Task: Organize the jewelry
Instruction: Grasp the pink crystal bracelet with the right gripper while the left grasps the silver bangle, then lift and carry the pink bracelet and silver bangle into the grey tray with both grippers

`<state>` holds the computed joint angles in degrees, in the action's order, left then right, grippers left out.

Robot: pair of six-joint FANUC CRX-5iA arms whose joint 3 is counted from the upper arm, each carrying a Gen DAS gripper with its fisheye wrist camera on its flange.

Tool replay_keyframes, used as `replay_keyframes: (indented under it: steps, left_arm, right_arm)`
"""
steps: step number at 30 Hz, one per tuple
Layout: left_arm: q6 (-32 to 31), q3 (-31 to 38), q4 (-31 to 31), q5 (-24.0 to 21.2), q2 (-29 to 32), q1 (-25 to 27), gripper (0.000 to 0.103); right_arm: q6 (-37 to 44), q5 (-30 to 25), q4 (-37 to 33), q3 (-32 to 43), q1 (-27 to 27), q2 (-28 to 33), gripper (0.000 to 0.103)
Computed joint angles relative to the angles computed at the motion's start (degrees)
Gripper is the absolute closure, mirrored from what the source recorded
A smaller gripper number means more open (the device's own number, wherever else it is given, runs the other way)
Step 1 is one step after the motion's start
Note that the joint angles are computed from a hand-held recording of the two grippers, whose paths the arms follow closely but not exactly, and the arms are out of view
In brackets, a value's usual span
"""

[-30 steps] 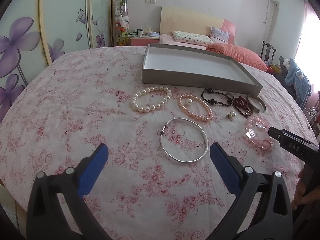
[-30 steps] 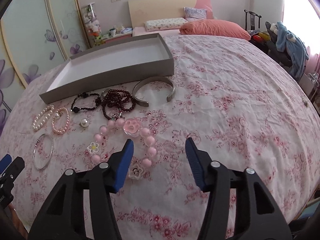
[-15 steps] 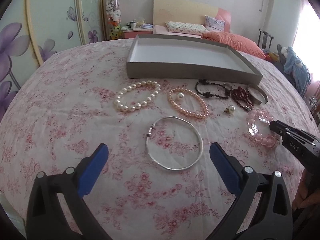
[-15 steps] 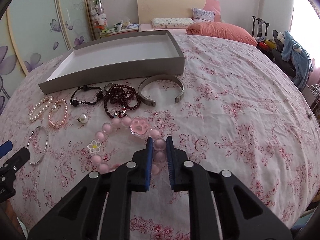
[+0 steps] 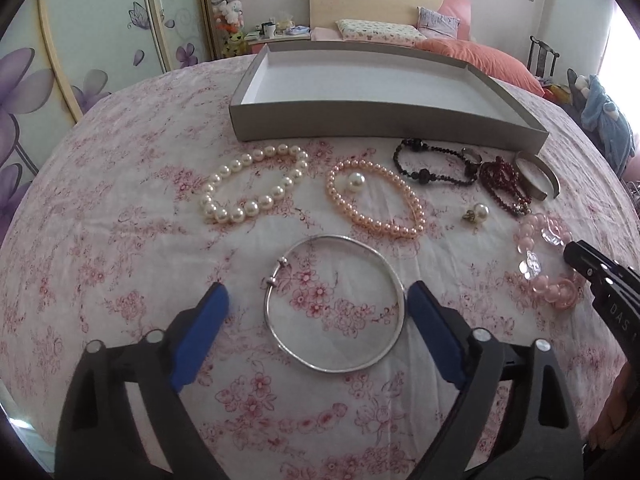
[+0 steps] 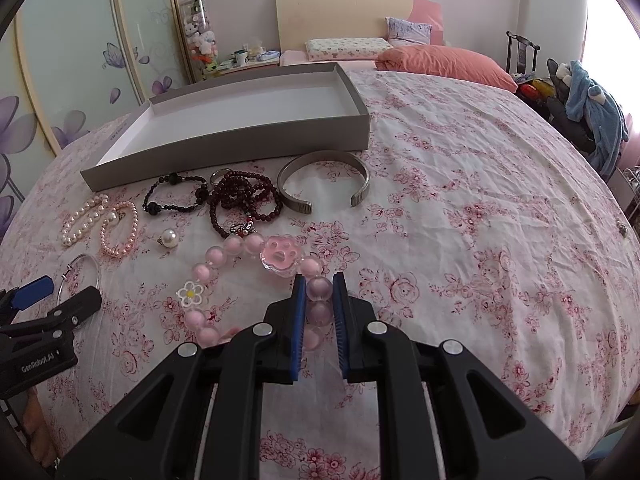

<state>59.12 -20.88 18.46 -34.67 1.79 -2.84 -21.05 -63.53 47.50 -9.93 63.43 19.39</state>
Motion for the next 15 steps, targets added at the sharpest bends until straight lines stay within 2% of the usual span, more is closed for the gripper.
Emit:
replay_keyframes:
  steps: [10,11,12,15]
  left_arm:
    - [0.5,0.7,-0.5,0.5,0.5,-0.7,0.021]
    - [-0.2,0.4,0.2,0.7,0.3,-0.7,0.025]
    - [-1.0,-0.3,0.9,1.1,-0.1,-0.9,0.035]
    - [-2.3,-1.1,2.3,1.7,-0.4,-0.9,0.035]
  right_arm:
    - [0.2,0.0,0.0,0.1,-0.1,0.1,0.088]
    - [0.2,0.1,0.1,0.0,-0.1,0.0,0.088]
    - [-0.2,0.6,0.3,-0.4,-0.2,-0.2,0.088]
    - [-1.9,2.2,0.8,-1.8,-0.4,-1.2,0.089]
